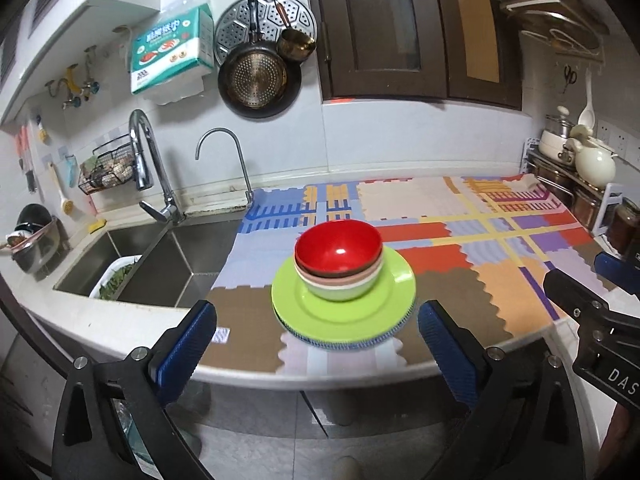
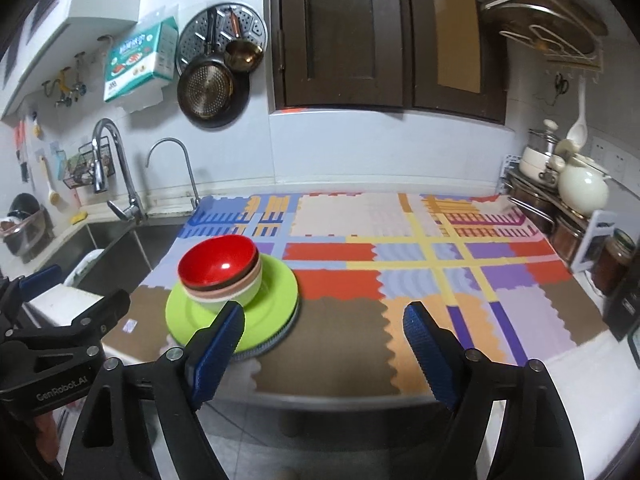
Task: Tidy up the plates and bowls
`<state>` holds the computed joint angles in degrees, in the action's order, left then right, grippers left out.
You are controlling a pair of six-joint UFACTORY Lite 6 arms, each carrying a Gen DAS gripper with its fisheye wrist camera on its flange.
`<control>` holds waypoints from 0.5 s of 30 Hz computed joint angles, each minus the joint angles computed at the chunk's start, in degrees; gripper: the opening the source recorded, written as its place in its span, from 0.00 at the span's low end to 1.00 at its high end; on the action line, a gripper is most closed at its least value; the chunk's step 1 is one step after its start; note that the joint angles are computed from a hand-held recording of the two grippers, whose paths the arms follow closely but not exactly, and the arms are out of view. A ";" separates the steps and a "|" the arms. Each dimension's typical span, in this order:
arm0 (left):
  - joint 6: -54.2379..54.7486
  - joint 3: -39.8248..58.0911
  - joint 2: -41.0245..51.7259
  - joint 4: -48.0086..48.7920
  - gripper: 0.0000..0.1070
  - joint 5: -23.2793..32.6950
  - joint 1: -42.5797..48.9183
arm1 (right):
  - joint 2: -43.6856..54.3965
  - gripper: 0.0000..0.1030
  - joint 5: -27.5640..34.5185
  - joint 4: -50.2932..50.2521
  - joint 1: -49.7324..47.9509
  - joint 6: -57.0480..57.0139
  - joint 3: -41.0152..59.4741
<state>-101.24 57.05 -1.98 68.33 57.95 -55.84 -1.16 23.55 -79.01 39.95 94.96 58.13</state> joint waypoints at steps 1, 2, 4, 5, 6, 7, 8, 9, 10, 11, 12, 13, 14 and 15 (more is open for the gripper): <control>-0.99 -0.45 -0.74 -0.86 0.96 1.84 -2.43 | -2.97 0.80 0.67 -0.06 0.85 0.45 -2.73; -1.63 -0.89 -1.38 -1.27 0.96 2.61 -3.67 | -5.46 0.80 1.37 0.20 1.66 0.63 -4.89; -2.69 -1.59 -2.47 -2.27 0.96 4.59 -6.68 | -9.77 0.83 2.78 0.88 3.27 0.66 -8.51; -3.15 -1.75 -2.85 -2.74 0.96 5.84 -8.13 | -12.07 0.83 3.70 1.40 4.34 0.51 -10.29; -3.57 -1.87 -3.16 -2.92 0.96 6.89 -9.34 | -14.14 0.83 4.61 2.25 5.25 0.04 -11.77; -3.95 -1.77 -3.25 -3.02 0.96 8.26 -10.80 | -16.28 0.83 5.46 3.62 6.18 -0.91 -13.13; -4.37 -1.40 -3.06 -3.01 0.96 10.00 -12.32 | -17.81 0.83 6.20 4.71 6.96 -1.75 -14.10; -4.77 -1.19 -2.98 -2.93 0.96 11.77 -13.83 | -19.25 0.83 7.11 5.42 7.83 -2.22 -15.02; -4.95 -1.15 -3.05 -2.84 0.96 12.92 -14.79 | -20.49 0.83 8.02 5.80 8.64 -2.39 -15.77; -5.30 -1.12 -3.14 -2.82 0.96 14.23 -15.98 | -22.02 0.83 9.13 6.38 9.70 -2.75 -16.62; -5.57 -1.24 -3.36 -2.79 0.96 15.04 -16.78 | -22.98 0.83 9.81 6.70 10.34 -2.80 -17.18; -5.80 -1.16 -3.43 -2.82 0.96 15.97 -17.69 | -24.09 0.83 10.55 7.00 11.05 -2.68 -17.86; -6.17 -1.12 -3.54 -2.89 0.96 16.97 -18.64 | -25.50 0.83 11.40 7.41 11.83 -2.68 -18.65; -6.45 -1.05 -3.56 -2.85 0.96 17.76 -19.41 | -26.67 0.83 12.65 7.87 12.95 -2.64 -19.25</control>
